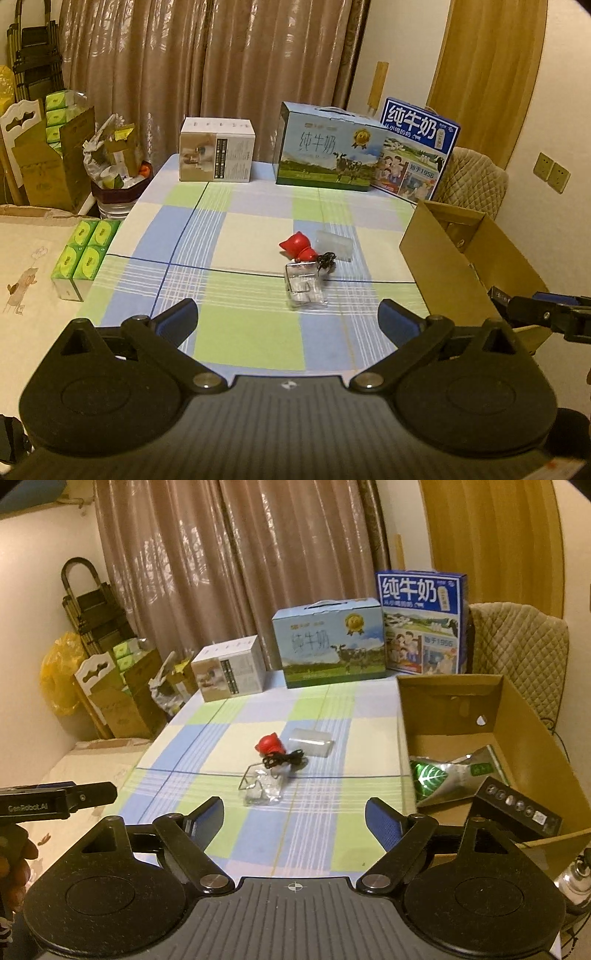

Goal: Organize objects
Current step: 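Move both grippers back over the table toward the glass holder and cable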

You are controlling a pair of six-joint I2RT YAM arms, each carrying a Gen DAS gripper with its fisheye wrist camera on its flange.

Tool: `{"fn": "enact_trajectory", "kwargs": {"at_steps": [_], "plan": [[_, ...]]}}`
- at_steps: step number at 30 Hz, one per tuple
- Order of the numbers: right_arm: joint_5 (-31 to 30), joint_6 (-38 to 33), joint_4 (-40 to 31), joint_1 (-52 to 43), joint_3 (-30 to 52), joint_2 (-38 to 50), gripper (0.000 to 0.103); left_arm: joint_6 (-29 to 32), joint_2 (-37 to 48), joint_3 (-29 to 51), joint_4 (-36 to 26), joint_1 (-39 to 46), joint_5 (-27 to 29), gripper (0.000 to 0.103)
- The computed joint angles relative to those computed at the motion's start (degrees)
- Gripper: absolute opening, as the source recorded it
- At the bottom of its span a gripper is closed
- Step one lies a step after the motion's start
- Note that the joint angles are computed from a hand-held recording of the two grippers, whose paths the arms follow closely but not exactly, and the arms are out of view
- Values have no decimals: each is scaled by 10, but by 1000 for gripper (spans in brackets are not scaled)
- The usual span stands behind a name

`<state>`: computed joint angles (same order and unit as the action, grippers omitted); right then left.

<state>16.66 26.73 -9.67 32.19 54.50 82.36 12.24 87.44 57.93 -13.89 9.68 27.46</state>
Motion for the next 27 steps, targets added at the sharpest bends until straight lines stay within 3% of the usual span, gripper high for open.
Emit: {"fn": "enact_trajectory", "kwargs": {"at_steps": [14,27], "plan": [[-46,-21,72,-27,39,126,81,-1,99,25,46,-33,-30,102],[-99,-47,95,-94,179,325,81,-8,293,154,82,-82,-64,101]]}}
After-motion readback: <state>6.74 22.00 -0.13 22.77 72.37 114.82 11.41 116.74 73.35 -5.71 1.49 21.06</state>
